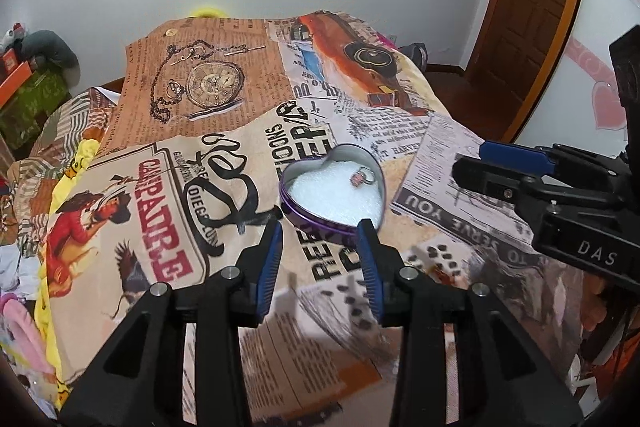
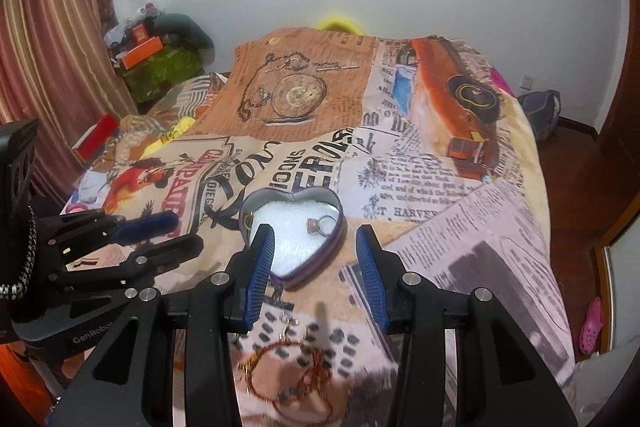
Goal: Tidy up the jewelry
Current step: 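Lift the left gripper out of the tin and move back toward the jewelry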
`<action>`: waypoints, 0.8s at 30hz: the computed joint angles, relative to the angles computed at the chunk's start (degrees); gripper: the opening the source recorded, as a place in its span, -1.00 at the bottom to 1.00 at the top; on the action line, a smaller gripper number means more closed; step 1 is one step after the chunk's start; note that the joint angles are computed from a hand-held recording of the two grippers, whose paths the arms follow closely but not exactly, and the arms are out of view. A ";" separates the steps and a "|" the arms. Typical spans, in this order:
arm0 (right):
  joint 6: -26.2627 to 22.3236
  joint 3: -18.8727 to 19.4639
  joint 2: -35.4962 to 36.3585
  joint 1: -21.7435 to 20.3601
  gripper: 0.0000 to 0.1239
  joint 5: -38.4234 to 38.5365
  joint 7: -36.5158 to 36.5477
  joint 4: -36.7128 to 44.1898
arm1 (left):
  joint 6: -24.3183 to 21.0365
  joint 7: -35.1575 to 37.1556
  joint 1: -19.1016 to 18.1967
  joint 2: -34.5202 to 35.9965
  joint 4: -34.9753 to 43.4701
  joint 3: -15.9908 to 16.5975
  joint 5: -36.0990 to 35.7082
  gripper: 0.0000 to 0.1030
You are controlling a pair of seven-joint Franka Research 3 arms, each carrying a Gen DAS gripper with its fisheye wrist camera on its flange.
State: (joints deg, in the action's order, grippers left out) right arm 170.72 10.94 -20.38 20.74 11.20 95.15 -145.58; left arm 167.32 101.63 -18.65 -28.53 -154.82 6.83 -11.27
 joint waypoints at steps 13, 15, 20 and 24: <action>-4.08 1.70 -10.05 -1.92 -0.31 -1.80 4.29 -8.25 | -4.12 -4.45 0.41 -6.98 -6.16 -3.07 2.83 -0.27; -4.48 1.61 -11.04 -1.71 -0.30 -1.65 4.68 -9.43 | -4.17 -4.76 0.13 -7.21 -7.11 -2.97 3.04 -0.27; -4.48 1.54 -11.92 -1.41 -0.30 -1.45 5.15 -11.95 | -3.24 -5.48 -0.34 -6.87 -9.09 -2.52 3.35 -0.27; -3.96 1.64 -11.82 -1.08 -0.30 -1.45 5.68 -13.69 | -1.18 -4.69 -2.36 -6.62 -10.47 -0.71 2.32 -0.27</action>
